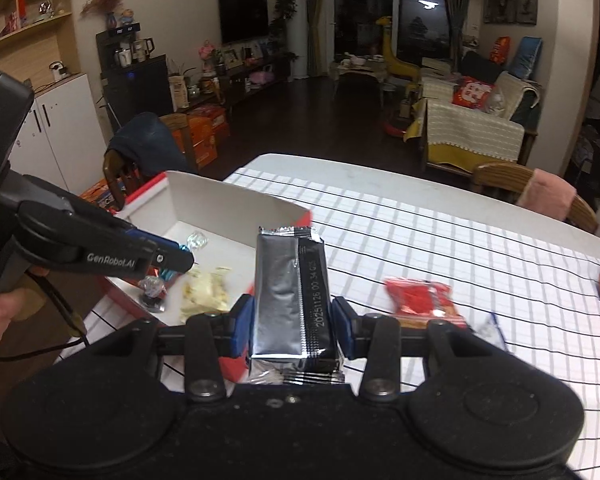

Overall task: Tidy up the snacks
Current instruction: 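Carry the blue candy and silver bar with both grippers over the white box, then open both grippers to drop the candy and silver bar into the box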

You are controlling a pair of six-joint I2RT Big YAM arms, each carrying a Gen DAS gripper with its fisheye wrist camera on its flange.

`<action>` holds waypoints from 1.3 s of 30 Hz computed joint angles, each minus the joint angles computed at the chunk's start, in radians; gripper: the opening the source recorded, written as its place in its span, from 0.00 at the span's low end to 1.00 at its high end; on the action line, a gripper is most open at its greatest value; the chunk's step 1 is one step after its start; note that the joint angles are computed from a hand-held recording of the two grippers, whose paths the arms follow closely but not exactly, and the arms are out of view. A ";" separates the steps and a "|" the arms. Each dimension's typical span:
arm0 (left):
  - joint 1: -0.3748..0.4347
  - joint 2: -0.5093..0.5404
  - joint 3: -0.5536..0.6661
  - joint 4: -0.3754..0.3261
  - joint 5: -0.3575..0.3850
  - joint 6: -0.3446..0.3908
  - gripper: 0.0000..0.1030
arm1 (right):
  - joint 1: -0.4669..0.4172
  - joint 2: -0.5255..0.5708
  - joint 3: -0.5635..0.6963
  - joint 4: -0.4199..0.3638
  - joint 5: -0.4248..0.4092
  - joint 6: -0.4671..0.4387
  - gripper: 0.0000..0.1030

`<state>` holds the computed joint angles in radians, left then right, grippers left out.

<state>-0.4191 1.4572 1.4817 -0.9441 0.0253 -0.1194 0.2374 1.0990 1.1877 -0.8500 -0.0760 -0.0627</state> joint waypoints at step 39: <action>0.209 0.240 0.104 -0.139 -0.116 0.225 0.12 | 0.209 0.521 0.303 -0.039 0.142 0.047 0.40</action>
